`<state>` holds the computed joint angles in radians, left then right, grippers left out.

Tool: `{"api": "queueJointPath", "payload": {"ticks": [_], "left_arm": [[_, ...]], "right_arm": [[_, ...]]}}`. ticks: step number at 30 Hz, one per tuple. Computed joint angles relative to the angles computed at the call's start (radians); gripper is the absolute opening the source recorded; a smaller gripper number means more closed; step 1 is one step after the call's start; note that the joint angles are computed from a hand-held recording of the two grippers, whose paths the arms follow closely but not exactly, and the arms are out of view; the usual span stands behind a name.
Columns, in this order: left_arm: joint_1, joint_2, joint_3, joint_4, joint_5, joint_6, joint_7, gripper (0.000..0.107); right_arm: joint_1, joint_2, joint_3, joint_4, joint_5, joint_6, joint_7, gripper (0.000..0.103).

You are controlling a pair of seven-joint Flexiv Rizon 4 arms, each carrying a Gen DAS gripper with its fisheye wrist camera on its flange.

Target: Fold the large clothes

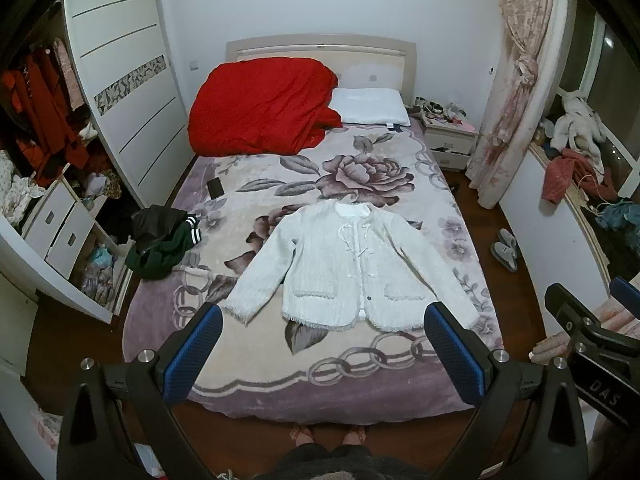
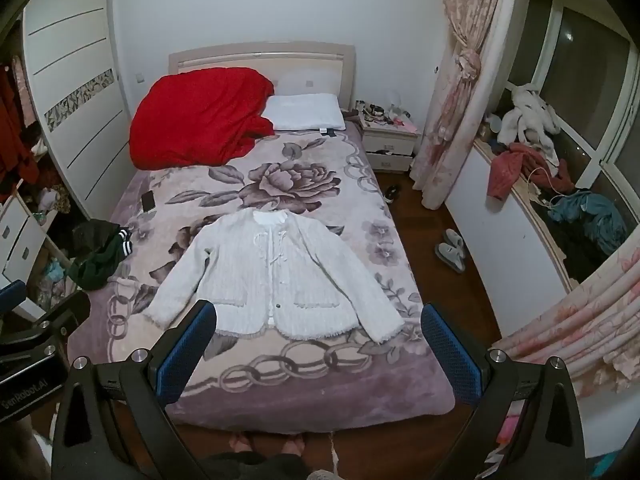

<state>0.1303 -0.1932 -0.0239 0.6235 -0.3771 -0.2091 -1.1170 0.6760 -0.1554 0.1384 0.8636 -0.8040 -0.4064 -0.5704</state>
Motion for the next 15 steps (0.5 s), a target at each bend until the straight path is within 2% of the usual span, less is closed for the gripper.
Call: {"api": "queueJointPath", "payload": {"ticks": [2,15], "left_arm": [[0.001,0.000,0.000,0.004,-0.003,0.010,0.002,0.103],[0.000,-0.010,-0.005,-0.017,-0.010,0.003,-0.009,0.103]], "right_arm": [[0.008,-0.016,-0.007,-0.035,-0.006,-0.009,-0.015,0.103],[0.023,-0.026,-0.023,-0.054,-0.008,-0.018,-0.028,0.103]]}}
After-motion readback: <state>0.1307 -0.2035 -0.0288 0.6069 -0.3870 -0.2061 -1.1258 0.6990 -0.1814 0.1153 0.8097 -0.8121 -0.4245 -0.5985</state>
